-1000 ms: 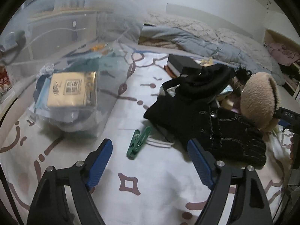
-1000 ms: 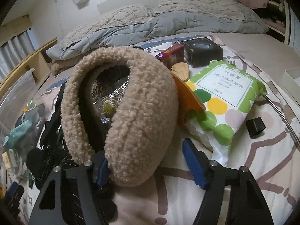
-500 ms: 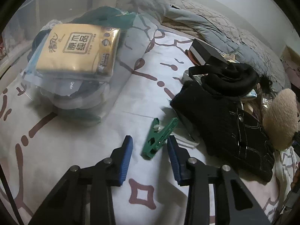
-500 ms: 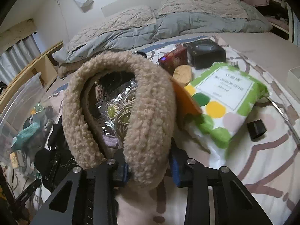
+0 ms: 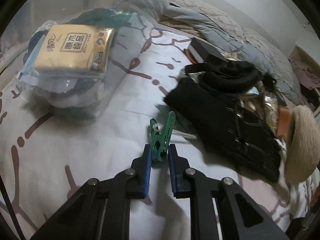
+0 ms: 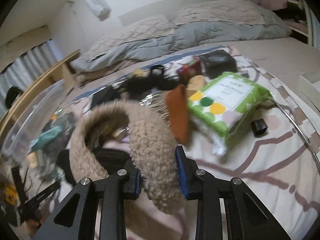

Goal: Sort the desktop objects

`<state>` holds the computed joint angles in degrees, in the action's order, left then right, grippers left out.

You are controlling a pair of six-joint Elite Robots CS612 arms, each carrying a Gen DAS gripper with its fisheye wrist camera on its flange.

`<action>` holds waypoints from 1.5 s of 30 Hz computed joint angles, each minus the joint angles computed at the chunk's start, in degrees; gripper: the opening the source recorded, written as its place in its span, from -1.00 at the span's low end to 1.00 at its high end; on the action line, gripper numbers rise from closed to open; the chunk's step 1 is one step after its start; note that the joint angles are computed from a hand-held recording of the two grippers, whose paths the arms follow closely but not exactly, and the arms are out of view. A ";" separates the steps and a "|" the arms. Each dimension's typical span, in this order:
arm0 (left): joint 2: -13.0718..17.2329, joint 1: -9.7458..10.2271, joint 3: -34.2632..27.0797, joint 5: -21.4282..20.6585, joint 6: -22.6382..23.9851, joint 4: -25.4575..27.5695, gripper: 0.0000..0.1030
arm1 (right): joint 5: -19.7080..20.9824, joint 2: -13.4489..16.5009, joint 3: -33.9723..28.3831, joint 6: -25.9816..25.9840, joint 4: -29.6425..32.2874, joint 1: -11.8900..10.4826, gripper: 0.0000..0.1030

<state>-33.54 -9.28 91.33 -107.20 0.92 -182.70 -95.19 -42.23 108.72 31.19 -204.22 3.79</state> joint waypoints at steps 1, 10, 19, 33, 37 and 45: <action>-0.28 -0.02 0.45 -0.41 0.34 -0.20 -0.67 | 0.29 -0.10 0.27 -0.85 -0.43 0.42 -0.42; -3.07 -0.45 6.51 -7.38 6.14 -0.97 -0.68 | 5.45 -0.14 1.50 -2.86 -0.05 2.57 -0.42; -4.83 -1.31 10.84 -11.13 11.43 -0.44 -0.68 | 4.44 0.27 0.57 -5.20 2.31 3.93 -0.41; -6.07 -2.31 14.02 -9.57 13.59 -1.60 -0.48 | 7.54 -0.04 1.32 -5.83 0.00 3.59 0.57; -6.15 -2.41 14.68 -9.50 13.27 -3.63 0.10 | 9.77 0.03 2.30 -4.58 -4.40 2.87 0.58; -5.48 -2.70 16.28 -8.79 10.39 -17.47 0.17 | 9.79 0.48 4.01 3.73 -10.87 0.68 1.00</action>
<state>-39.02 -11.98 107.61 -115.99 11.31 -200.17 -85.39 -41.75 112.74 34.92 -215.08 4.47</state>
